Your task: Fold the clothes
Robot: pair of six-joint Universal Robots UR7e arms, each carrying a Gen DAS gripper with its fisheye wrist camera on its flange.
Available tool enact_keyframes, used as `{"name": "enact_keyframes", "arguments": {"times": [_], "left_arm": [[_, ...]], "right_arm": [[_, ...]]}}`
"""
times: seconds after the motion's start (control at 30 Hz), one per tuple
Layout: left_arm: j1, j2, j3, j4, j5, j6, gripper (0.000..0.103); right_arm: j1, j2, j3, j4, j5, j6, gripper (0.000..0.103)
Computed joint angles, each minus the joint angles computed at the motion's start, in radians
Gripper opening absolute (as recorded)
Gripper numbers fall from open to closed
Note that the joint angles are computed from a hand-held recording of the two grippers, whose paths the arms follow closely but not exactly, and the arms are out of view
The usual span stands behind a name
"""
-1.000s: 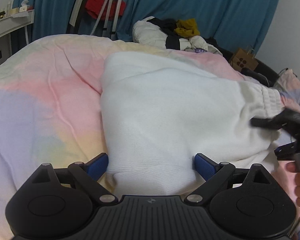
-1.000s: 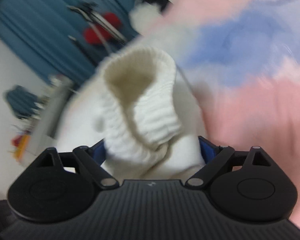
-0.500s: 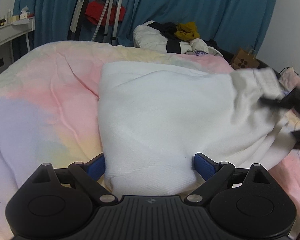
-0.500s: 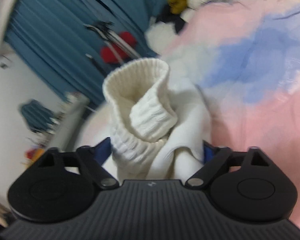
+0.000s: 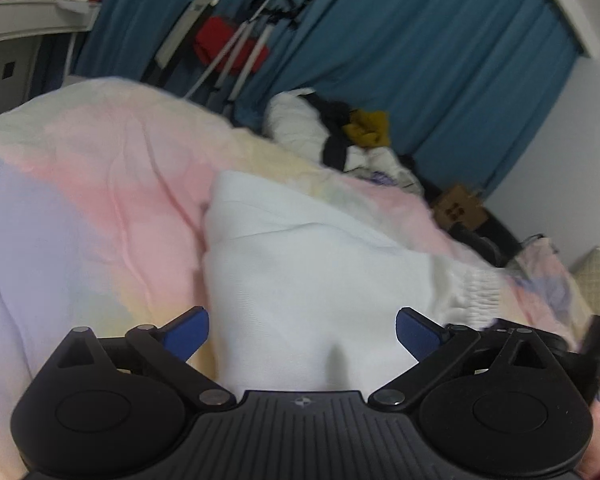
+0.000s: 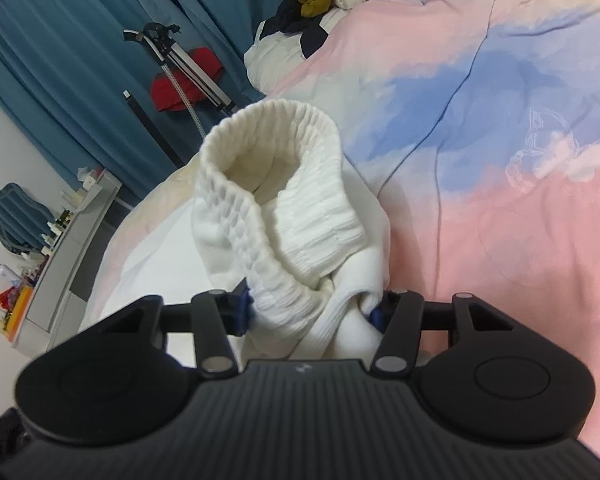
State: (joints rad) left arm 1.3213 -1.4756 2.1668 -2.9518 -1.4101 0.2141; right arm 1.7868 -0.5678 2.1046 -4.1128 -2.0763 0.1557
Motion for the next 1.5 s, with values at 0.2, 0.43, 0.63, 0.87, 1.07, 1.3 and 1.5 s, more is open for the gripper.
{"name": "enact_keyframes", "arguments": {"times": [0.2,0.43,0.63,0.87,1.07,1.3,1.5], "left_arm": [[0.046,0.098,-0.094,0.082,-0.039,-0.048,0.073],[-0.038,0.054,-0.044,-0.023,-0.014,-0.01,0.039],[-0.192,0.046,-0.057,-0.051,0.002,-0.024,0.036],[-0.338,0.283,-0.175,-0.178,-0.041,-0.017,0.037],[-0.355,0.626,-0.41,-0.196,-0.116,0.034,0.037],[-0.305,0.908,-0.642,0.012,-0.022,0.12,0.041],[-0.239,0.923,-0.67,0.062,-0.111,0.153,0.056]], "right_arm": [[0.005,0.013,-0.018,-0.03,-0.003,-0.013,0.05],[0.026,-0.015,-0.01,-0.1,0.049,-0.043,0.04],[0.032,-0.086,0.044,-0.236,0.119,-0.075,0.037],[-0.025,-0.223,0.129,-0.462,0.185,-0.136,0.037],[-0.179,-0.278,0.16,-0.621,0.228,-0.192,0.037],[-0.395,-0.196,0.109,-0.476,0.119,-0.018,0.038],[-0.453,-0.162,0.15,-0.47,0.162,0.032,0.042]]}}
